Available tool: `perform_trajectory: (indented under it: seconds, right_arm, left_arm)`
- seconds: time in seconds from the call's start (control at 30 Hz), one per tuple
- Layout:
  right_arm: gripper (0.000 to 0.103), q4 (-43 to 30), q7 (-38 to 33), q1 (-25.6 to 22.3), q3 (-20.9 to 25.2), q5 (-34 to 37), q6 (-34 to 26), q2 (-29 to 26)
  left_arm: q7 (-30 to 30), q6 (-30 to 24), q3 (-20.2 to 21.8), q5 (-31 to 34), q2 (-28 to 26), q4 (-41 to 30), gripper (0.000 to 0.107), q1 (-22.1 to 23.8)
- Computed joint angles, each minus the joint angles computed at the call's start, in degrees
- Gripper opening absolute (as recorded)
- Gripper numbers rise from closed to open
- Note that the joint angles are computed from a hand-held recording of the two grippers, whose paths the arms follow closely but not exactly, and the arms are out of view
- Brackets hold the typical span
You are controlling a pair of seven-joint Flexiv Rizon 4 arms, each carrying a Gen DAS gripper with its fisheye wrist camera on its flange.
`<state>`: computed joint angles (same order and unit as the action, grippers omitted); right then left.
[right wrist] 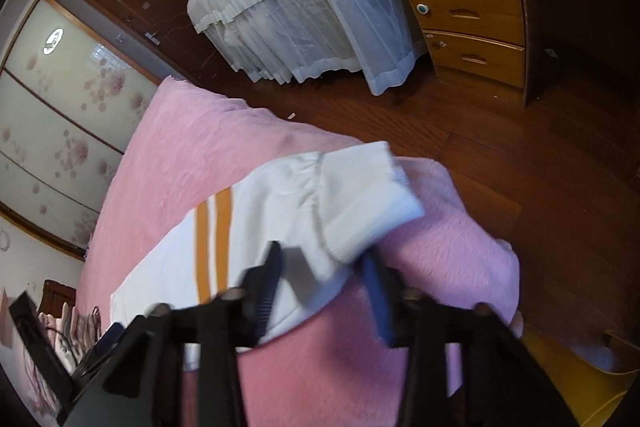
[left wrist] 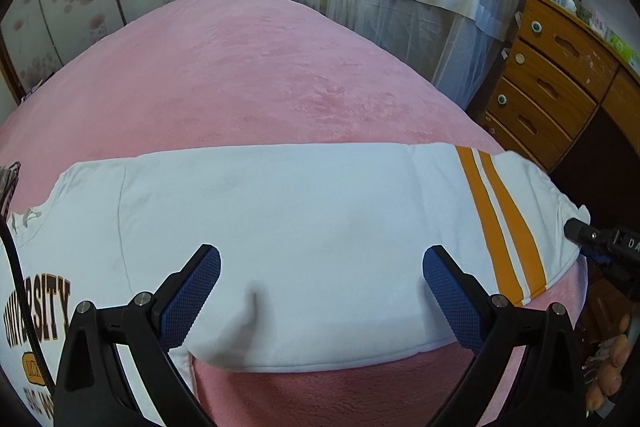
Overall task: Fold small clothes
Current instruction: 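Grasp the striped sleeve cuff with the right gripper, then fold the sleeve across the shirt chest with the right gripper, release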
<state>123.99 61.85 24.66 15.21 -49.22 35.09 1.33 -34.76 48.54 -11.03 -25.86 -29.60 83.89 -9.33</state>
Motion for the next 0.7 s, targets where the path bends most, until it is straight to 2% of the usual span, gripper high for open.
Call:
perform_trajectory:
  seconds: [0.17, 0.37, 0.5, 0.57, 0.7]
  right_arm:
    - [0.018, -4.25, -4.21, 1.94, 0.78, -1.29, -7.72, -1.10]
    - [0.017, -14.10, -15.29, 5.10, -0.32, -9.95, -14.91, -5.10]
    - [0.017, -22.58, -25.29, 6.90, -3.01, -15.78, -12.35, -10.48]
    - [0.017, -28.65, -31.79, 7.95, -5.01, -17.58, -9.21, -15.07]
    - [0.017, -38.52, -41.31, 10.03, -8.58, -15.67, -3.43, -23.31]
  left_arm:
    - [-2.12, -1.24, 0.52, -0.63, -0.18, -1.95, 0.101, 0.78]
    - [-1.53, -4.41, 0.76, -3.07, 0.36, -4.74, 0.101, 4.26]
    - [0.48, -5.46, 1.32, -5.10, 0.44, -7.04, 0.101, 7.35]
    - [1.05, -4.91, 1.85, -5.86, 0.06, -8.36, 0.101, 8.87]
    - [0.57, -4.17, 3.40, -5.62, -2.32, -12.22, 0.101, 11.99]
